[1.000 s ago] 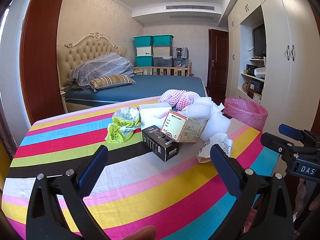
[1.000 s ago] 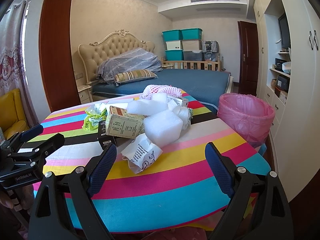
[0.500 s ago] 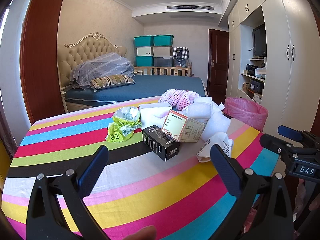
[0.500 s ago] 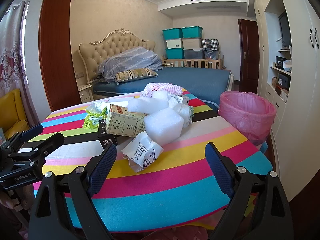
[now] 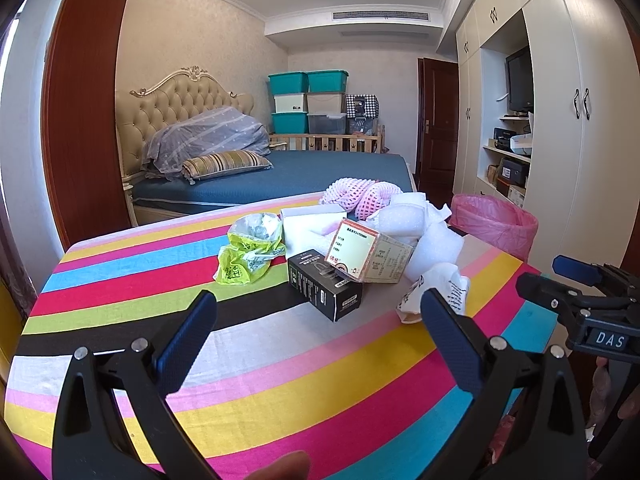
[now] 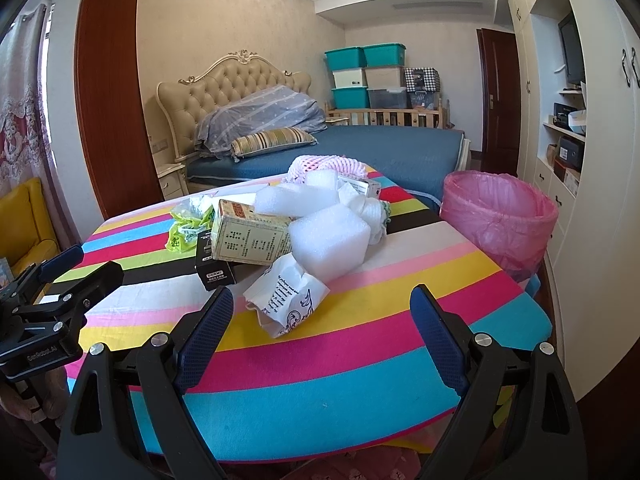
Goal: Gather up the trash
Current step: 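Grasp the tan paper box with the left tool while the right tool grasps the white paper bag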
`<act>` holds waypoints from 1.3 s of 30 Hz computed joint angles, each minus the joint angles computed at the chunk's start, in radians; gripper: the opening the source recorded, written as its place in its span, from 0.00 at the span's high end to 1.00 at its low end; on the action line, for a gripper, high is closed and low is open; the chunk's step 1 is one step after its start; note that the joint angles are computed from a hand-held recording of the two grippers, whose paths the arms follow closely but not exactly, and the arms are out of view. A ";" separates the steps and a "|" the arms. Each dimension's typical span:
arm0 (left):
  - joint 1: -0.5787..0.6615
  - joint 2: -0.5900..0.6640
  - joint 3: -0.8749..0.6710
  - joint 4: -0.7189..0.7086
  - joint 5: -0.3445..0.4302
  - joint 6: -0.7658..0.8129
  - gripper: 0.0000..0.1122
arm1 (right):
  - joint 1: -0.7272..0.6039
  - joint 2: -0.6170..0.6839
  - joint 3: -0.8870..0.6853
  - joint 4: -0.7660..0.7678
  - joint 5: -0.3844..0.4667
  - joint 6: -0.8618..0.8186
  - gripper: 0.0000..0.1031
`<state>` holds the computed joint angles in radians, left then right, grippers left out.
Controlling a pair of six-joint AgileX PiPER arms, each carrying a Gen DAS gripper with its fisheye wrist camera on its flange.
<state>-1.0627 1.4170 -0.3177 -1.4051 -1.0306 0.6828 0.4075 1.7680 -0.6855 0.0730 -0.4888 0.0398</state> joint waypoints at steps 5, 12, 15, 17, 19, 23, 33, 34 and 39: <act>0.012 0.008 -0.001 -0.026 0.006 0.027 0.12 | -0.016 0.040 -0.066 -0.085 0.073 0.042 0.18; 0.089 0.053 0.016 -0.011 -0.006 -0.014 0.12 | -0.007 0.186 -0.236 -0.200 0.169 0.074 0.18; 0.144 0.038 0.061 0.060 0.017 -0.094 0.12 | -0.011 0.266 -0.343 -0.397 0.247 0.264 0.18; 0.173 0.037 0.071 0.077 0.046 -0.111 0.12 | -0.006 0.299 -0.393 -0.483 0.285 0.353 0.18; 0.231 0.039 0.066 0.101 0.108 -0.109 0.12 | -0.002 0.328 -0.438 -0.562 0.312 0.416 0.18; 0.258 0.048 0.064 0.127 0.121 -0.108 0.12 | 0.006 0.346 -0.471 -0.697 0.319 0.512 0.18; 0.356 0.099 -0.084 0.225 0.302 0.045 0.12 | -0.091 0.272 -0.315 -0.748 0.097 0.492 0.29; 0.352 0.117 -0.103 0.230 0.296 0.062 0.12 | -0.111 0.257 -0.295 -0.781 0.073 0.518 0.29; 0.416 0.201 -0.240 0.266 0.385 0.177 0.12 | -0.185 0.220 -0.224 -0.797 -0.006 0.525 0.29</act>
<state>-0.6471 1.6177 -0.5576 -1.1389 -0.6459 0.8598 0.2221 1.9878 -0.9096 -0.7238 -0.4943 0.5648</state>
